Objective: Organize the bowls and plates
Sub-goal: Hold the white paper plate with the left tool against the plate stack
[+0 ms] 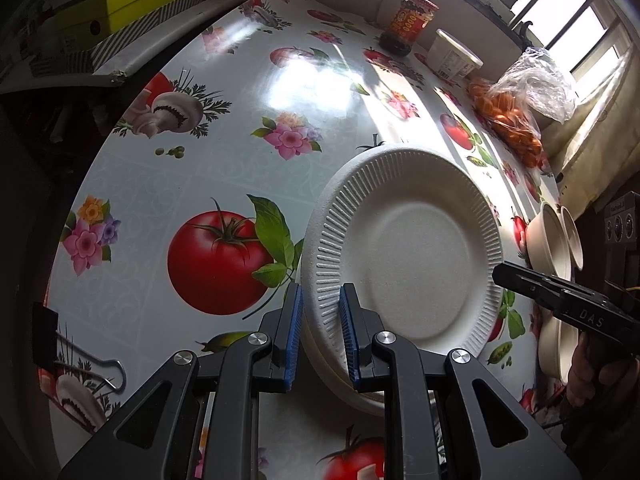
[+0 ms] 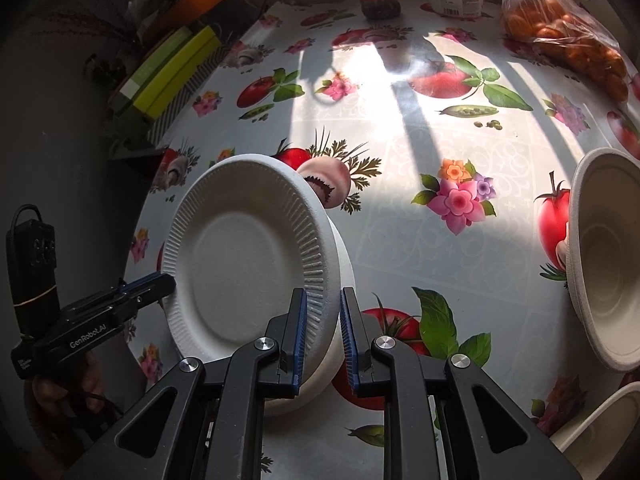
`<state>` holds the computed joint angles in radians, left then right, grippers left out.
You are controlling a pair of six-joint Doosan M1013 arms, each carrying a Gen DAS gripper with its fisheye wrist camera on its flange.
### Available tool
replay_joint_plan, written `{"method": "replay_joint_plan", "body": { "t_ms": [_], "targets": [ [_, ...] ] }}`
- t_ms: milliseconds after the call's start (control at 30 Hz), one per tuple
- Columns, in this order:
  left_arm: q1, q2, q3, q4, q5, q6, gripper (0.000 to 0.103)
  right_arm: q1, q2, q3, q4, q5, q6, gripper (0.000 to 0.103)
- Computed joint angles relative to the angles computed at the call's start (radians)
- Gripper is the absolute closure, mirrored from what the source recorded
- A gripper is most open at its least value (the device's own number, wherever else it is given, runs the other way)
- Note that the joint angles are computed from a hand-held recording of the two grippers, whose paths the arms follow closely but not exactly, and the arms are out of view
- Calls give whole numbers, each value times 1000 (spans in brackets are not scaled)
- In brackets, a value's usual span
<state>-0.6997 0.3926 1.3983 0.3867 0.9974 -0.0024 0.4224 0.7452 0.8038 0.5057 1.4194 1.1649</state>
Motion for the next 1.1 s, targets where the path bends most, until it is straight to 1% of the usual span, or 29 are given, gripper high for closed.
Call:
{"method": "replay_joint_plan", "body": {
  "t_ms": [367,800,900,967,1100],
  "targets": [
    [-1,1,3,-6,-4,0,83,5,-12,28,-21,-24,-7,86],
    [-1,3,2,-11,0,-3,83,6,-13,34,-25,-34,-8,86],
    [-2,4,0,-9,5,-1,83,7,-16,39,-27,-42,-15,86],
    [-5,8,-6,-3,20,3,83,9,-20,46,-33,-51,-22,86],
    [-6,9,-6,-2,23,2,83,11,-26,57,-40,-67,-31,86]
  ]
}}
